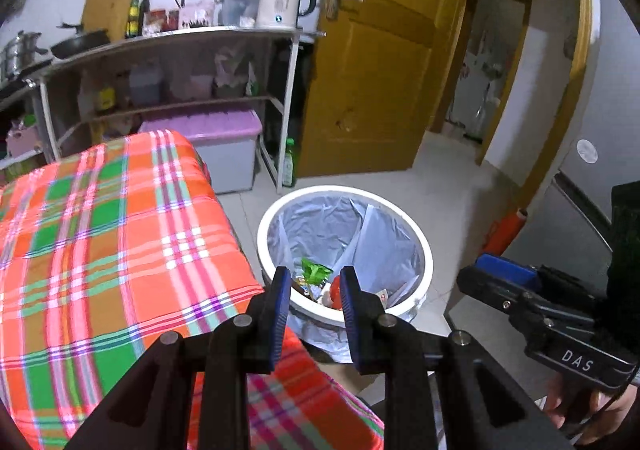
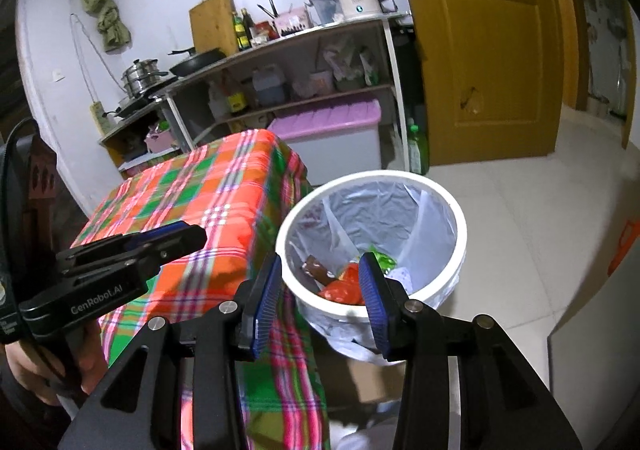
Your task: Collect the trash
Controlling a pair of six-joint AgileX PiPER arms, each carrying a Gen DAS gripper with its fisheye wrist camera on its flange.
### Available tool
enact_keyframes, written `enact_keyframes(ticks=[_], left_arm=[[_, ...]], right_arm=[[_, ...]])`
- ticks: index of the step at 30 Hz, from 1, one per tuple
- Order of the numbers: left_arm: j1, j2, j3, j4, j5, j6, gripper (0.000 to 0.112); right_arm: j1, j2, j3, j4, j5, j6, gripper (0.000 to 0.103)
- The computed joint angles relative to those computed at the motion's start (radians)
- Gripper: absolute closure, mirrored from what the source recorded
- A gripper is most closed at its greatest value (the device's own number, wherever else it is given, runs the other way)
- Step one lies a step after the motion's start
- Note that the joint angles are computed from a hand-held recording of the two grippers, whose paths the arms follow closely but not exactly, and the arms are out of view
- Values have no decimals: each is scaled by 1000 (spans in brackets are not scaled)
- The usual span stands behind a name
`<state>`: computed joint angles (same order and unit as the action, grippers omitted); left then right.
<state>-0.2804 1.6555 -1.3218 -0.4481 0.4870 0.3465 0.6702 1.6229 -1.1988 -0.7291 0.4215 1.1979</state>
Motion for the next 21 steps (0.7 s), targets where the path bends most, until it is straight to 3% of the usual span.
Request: enact_keyframes(ticks=[11,21], left_arm=[[15,-224,255,3,-93,0,87],[7,-389,413,90,-127,-92,87]], right_arm=[[187,-62,52,-265,172,268,61],[305,-82,85,-350,267,391,61]])
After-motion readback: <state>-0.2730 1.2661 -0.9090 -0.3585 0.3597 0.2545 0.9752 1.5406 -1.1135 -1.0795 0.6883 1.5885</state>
